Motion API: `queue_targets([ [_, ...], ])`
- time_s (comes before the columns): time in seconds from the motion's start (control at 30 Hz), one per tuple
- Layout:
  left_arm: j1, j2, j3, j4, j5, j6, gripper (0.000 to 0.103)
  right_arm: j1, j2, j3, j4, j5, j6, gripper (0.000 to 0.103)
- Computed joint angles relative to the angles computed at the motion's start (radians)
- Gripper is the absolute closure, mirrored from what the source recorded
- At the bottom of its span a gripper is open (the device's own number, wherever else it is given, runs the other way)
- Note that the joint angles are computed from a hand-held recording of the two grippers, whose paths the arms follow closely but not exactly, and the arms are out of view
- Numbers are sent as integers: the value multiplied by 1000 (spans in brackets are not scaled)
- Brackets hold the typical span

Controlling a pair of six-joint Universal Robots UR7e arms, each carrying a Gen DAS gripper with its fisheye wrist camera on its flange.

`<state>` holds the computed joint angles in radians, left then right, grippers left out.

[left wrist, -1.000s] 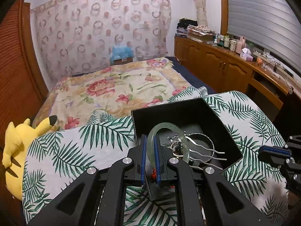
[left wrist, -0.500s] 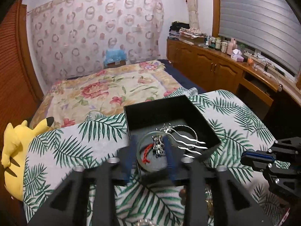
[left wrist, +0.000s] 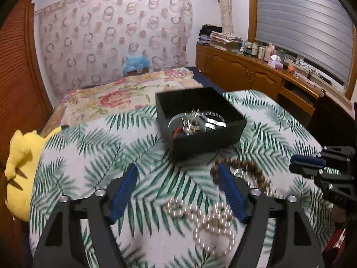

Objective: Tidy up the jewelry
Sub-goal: 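Withdraw both tools from the box back over the jewelry pile, then grasp the pearl necklace with the left tool and lift it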

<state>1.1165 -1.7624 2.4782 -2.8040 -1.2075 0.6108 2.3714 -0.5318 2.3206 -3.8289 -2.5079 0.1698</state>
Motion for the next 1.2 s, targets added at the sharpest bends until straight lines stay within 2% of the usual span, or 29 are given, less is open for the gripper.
queue_targets([
  [0.1, 26, -27, 7, 30, -1, 3, 20, 8, 8, 3, 17, 2, 27, 89],
  [0.3, 72, -66, 16, 80, 3, 7, 19, 11, 18, 2, 55, 6, 56, 84],
  [0.37, 85, -77, 22, 93, 4, 10, 19, 4, 14, 2, 79, 19, 63, 80],
  [0.53, 102, -100, 40, 104, 5, 21, 19, -30, -2, 9, 113, 92, 56, 79],
  [0.7, 114, -112, 45, 119, -4, 19, 19, -44, -4, -10, 202, 86, 56, 79],
  [0.8, 112, -116, 49, 124, -5, 18, 19, -42, -4, -29, 274, 56, 62, 79],
  [0.87, 111, -117, 49, 130, -8, 18, 19, -37, -4, -37, 313, 26, 73, 83],
  [1.0, 112, -118, 54, 139, -5, 18, 19, -39, -17, -17, 318, 4, 104, 84],
  [1.07, 111, -117, 56, 139, -2, 19, 19, -43, -15, -6, 283, 11, 93, 85],
  [1.2, 103, -119, 59, 145, -6, 16, 19, -40, -15, -10, 297, 0, 94, 85],
])
